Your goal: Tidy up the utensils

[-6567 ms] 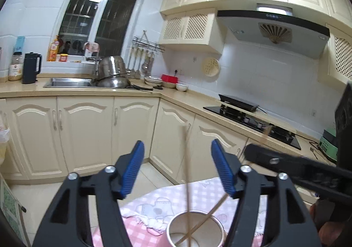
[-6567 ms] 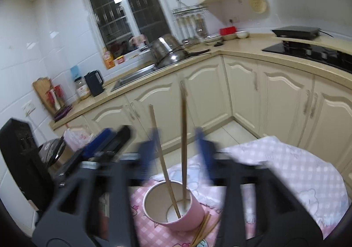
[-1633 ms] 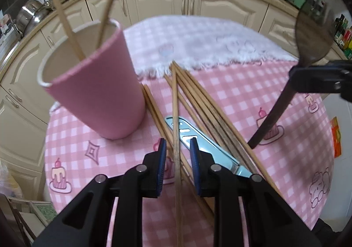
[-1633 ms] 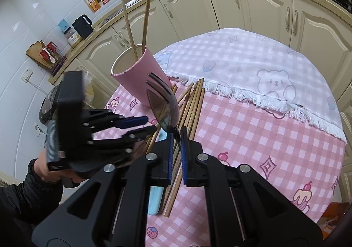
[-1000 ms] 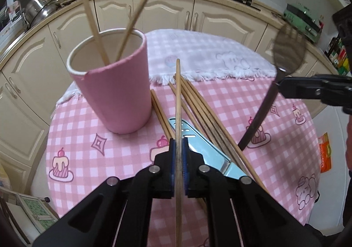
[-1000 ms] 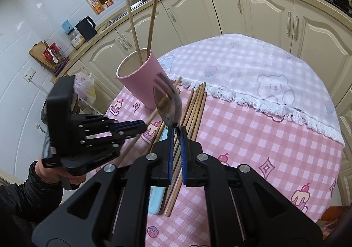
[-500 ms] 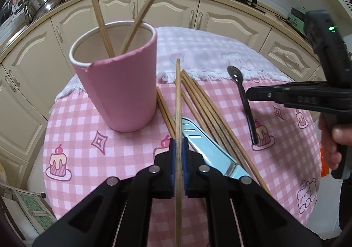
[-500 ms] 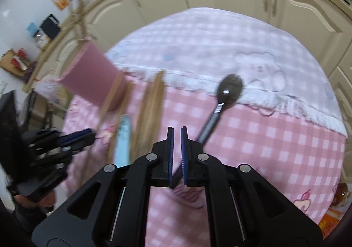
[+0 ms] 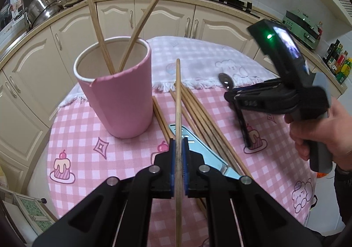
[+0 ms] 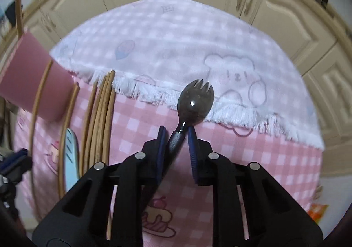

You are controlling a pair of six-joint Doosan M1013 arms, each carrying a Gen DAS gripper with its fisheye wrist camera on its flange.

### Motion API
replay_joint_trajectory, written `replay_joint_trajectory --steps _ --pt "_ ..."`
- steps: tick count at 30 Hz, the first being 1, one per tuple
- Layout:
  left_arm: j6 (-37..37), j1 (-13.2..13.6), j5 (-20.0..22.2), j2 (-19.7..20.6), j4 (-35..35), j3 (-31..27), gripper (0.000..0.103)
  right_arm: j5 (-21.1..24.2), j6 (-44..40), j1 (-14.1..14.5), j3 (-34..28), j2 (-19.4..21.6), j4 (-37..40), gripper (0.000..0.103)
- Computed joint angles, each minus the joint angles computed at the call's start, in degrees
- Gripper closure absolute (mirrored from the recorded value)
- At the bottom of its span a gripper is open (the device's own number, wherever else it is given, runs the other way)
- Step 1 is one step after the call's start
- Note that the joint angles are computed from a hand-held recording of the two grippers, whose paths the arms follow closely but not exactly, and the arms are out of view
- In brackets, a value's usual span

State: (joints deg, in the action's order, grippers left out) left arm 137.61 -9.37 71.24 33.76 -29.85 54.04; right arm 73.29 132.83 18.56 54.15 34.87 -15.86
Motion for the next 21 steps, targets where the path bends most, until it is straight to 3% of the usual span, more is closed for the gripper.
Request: replay_joint_trajectory --steps 2,5,12,17,21 --pt "0.3 0.1 -0.3 -0.3 -0.3 0.4 0.098 -2.6 -0.1 -0.3 1.8 -1.0 1.4 0.091" --pt "1.3 0.5 -0.5 -1.2 -1.7 1.3 0.098 -11.2 0.6 -1.2 8.0 -4.6 6.0 0.091" --pt "4.8 2.1 -1.9 -3.5 -6.7 4.1 0.098 -25.4 1.8 -0.5 17.3 -11.2 7.7 0.091" --pt "6.1 3.8 -4.1 -4.9 -11.9 5.4 0.098 -34.3 4.1 0.7 20.5 -14.9 4.3 0.091" --pt "7.0 5.2 -7.7 -5.6 -17.6 5.6 0.098 -43.0 10.8 2.5 21.6 -16.9 -6.0 0.091"
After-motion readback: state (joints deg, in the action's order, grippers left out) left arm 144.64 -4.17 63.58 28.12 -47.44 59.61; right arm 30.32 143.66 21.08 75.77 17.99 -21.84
